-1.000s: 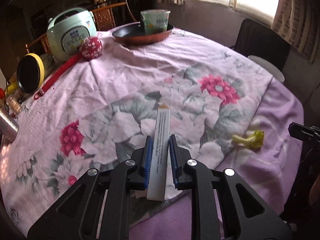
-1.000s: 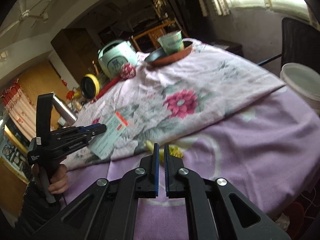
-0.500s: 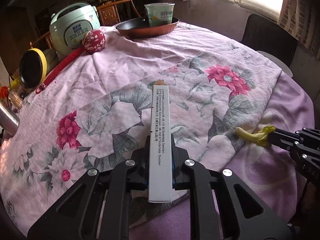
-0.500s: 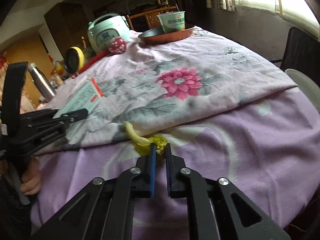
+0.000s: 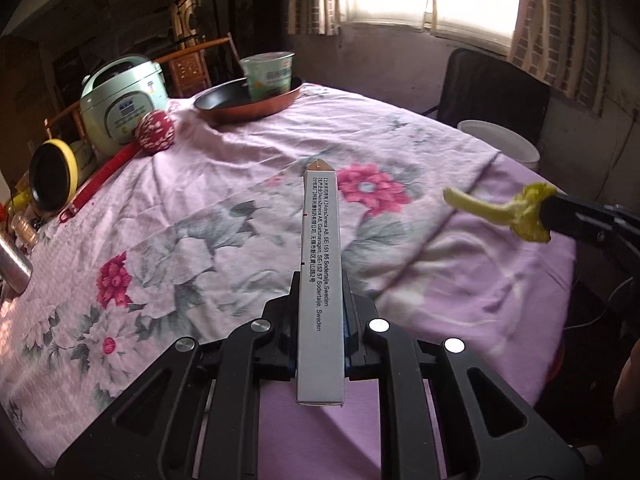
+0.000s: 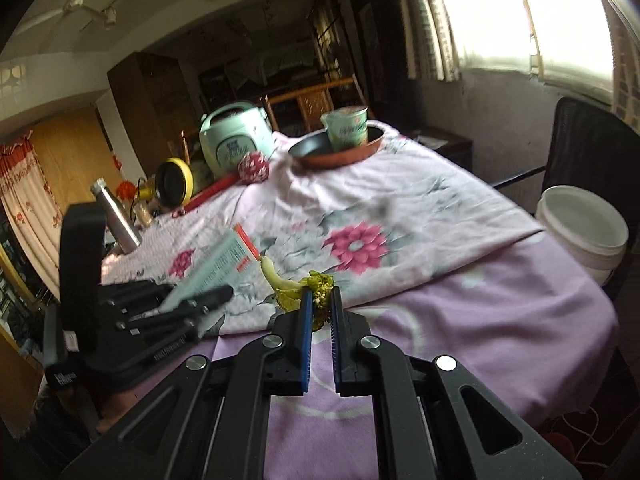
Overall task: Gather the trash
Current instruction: 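Carry box and vegetable stalk to the red wastebasket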
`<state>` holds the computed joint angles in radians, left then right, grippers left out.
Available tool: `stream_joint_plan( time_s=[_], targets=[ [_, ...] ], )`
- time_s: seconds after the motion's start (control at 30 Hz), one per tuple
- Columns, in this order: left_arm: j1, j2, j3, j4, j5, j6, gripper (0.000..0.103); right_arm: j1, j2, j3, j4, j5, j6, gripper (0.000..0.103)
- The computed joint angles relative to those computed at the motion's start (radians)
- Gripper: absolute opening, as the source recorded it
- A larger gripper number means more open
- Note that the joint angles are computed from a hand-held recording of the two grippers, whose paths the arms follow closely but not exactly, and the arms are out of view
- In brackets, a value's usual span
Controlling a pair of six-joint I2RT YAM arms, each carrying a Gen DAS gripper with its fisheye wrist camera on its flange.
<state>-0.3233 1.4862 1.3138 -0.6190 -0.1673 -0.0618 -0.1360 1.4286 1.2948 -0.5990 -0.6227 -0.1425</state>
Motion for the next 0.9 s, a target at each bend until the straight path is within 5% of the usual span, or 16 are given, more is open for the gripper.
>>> stream_joint_plan(
  time_s=[0.33, 0.63, 0.9],
  targets=[
    [-0.212, 0.022, 0.055, -0.011, -0.060, -0.097, 0.016, -0.294, -0.067, -0.022, -0.092, -0.172, -0.103, 0.009],
    [-0.406, 0.108, 0.149, -0.004, -0.046, -0.161, 0.016, -0.641, -0.053, -0.009, -0.253, -0.316, -0.331, 0.009],
    [-0.568, 0.287, 0.295, -0.012, -0.045, -0.171, 0.017, -0.919, 0.092, 0.012, -0.346, -0.316, -0.555, 0.009]
  ],
)
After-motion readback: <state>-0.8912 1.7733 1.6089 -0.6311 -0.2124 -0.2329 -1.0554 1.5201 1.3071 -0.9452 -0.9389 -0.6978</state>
